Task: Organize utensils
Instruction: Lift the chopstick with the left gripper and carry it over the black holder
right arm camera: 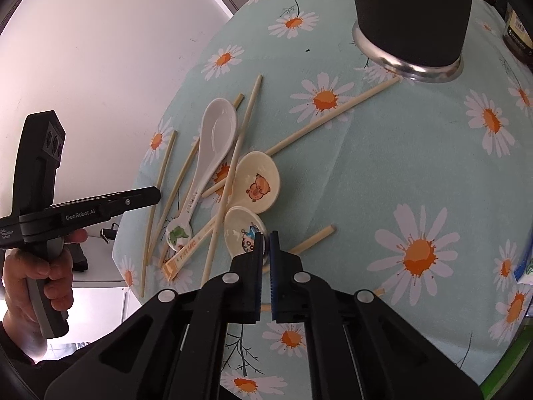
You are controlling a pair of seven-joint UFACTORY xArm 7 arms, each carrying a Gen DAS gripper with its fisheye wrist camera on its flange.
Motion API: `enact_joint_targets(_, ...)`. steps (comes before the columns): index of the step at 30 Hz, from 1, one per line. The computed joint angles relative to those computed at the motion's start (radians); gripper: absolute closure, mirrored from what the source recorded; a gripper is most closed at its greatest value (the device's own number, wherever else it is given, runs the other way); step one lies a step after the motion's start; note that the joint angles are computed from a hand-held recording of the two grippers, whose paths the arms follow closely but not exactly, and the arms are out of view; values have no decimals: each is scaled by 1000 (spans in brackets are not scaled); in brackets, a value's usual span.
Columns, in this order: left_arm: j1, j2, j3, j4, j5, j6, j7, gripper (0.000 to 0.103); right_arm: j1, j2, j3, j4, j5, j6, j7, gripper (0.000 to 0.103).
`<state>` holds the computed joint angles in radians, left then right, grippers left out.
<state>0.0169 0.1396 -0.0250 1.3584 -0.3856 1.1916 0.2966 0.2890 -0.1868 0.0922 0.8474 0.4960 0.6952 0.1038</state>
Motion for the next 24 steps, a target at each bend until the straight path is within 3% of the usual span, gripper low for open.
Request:
enact_joint_targets(12,13,18,-6,47,-62,30,57,99,-6,-128,16,-37,-130,20,123,98)
enact_joint_targets(24,11,43,-26,164,-137,59,176,99,-69,-242,64,-7,-367,20,365,99)
